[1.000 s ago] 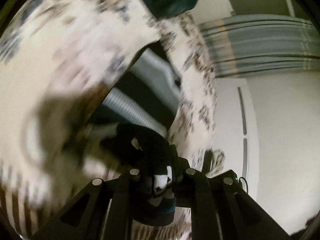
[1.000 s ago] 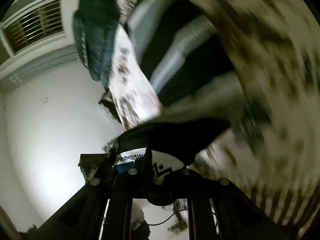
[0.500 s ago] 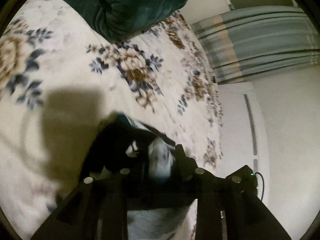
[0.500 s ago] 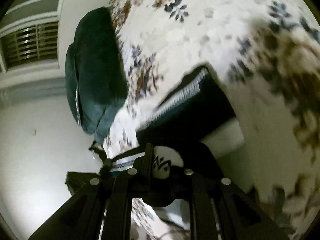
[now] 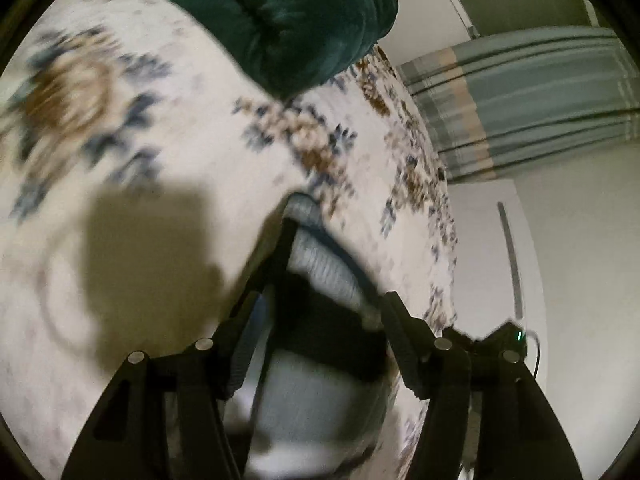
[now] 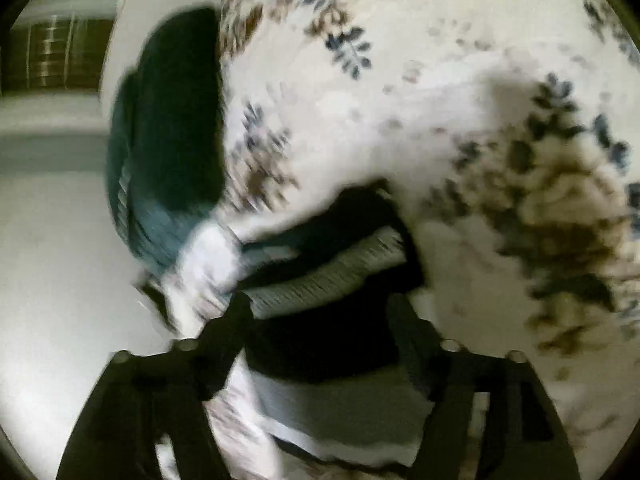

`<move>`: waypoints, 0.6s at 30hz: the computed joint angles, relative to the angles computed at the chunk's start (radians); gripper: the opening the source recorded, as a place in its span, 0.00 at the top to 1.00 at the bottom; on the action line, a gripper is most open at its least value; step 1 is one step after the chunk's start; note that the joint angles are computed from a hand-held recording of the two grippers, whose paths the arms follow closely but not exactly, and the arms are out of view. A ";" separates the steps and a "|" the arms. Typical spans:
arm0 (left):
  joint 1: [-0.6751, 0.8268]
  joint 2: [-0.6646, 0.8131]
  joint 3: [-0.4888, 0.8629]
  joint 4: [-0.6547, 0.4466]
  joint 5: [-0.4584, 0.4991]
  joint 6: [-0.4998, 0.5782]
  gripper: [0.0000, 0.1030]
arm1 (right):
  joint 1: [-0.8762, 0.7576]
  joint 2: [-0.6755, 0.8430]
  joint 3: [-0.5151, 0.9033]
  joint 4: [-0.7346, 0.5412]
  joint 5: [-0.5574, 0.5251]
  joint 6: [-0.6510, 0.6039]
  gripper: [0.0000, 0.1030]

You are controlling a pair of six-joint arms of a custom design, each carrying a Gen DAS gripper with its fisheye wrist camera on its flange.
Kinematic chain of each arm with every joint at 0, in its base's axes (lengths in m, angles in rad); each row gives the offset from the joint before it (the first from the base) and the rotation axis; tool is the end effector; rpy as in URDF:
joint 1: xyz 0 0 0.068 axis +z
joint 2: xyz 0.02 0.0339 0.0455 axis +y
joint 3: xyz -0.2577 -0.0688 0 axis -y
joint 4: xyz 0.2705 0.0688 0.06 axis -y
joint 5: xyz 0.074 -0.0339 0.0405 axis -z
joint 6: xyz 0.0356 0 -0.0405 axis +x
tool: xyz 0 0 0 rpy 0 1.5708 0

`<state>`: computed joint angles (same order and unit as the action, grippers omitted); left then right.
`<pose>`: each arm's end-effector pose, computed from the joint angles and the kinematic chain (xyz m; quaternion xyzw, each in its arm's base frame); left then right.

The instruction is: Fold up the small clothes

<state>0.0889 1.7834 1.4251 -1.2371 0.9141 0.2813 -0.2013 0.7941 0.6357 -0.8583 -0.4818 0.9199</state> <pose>0.3475 0.0027 0.2310 0.0808 0.8937 -0.4358 0.0704 0.1713 -0.0181 0.2241 0.4414 0.8258 0.3082 0.1680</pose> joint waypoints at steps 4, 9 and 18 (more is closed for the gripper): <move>0.189 -0.241 -0.299 -0.084 -0.047 0.174 0.41 | -0.017 -0.051 -0.023 -0.177 -0.041 -0.172 0.15; 0.358 -0.371 -0.590 -0.178 0.001 0.219 0.28 | -0.103 0.048 -0.070 -0.260 -0.114 -0.450 0.04; 0.065 -0.455 -0.932 0.660 0.173 -0.597 0.28 | -0.207 0.593 -0.049 0.121 -0.396 -0.621 0.00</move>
<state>0.1543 1.3281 0.4926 -0.5769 1.0871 -0.3153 -0.4082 1.3868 0.5867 -0.7373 -0.8779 0.2989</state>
